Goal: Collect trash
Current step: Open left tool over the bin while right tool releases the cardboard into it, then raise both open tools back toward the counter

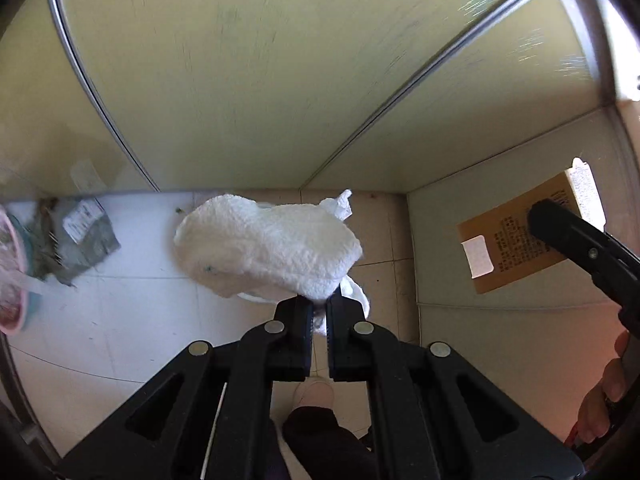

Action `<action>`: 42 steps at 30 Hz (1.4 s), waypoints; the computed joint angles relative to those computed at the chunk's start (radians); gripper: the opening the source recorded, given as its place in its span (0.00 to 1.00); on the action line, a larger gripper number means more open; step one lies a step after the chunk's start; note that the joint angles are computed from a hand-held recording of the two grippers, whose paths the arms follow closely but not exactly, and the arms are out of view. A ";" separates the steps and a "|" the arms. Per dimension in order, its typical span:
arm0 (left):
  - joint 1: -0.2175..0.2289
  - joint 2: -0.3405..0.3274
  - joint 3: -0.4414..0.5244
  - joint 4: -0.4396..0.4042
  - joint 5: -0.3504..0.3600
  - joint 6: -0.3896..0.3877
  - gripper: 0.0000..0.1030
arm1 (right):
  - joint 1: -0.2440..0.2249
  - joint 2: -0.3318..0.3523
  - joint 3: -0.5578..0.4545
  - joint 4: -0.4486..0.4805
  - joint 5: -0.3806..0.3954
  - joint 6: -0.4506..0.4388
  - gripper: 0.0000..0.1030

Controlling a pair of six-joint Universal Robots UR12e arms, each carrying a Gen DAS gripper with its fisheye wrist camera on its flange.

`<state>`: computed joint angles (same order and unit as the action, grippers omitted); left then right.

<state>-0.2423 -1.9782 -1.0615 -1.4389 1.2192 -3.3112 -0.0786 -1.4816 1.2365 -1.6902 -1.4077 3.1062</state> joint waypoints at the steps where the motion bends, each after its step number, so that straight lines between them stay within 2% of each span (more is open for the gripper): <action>1: -0.001 -0.008 -0.014 0.009 -0.002 0.000 0.04 | 0.000 0.000 0.021 -0.019 0.002 -0.001 0.54; 8: -0.012 -0.048 -0.085 0.081 0.008 0.013 0.04 | -0.009 0.009 0.129 -0.100 0.033 0.009 0.54; 11: -0.011 -0.060 -0.097 0.082 0.010 0.023 0.04 | -0.005 0.010 0.157 -0.118 0.034 0.011 0.54; 15: -0.001 -0.058 -0.116 0.083 0.005 0.021 0.16 | -0.001 0.022 0.161 -0.114 0.036 -0.017 0.55; 19: 0.008 -0.047 -0.132 0.101 0.003 0.022 0.32 | 0.010 0.033 0.150 -0.103 0.045 -0.053 0.58; 22: 0.009 -0.036 -0.136 0.105 0.050 0.012 0.33 | 0.009 0.038 0.144 -0.088 0.073 -0.078 0.59; 28: 0.020 -0.006 -0.142 0.115 0.089 -0.029 0.33 | 0.002 0.050 0.125 -0.034 0.098 -0.123 0.62; 37: 0.015 0.020 -0.074 0.076 0.133 -0.022 0.33 | 0.020 0.050 0.069 0.012 0.071 -0.118 0.63; 42: 0.009 0.024 0.038 0.010 0.146 0.002 0.33 | 0.018 0.053 -0.030 0.092 0.045 -0.094 0.63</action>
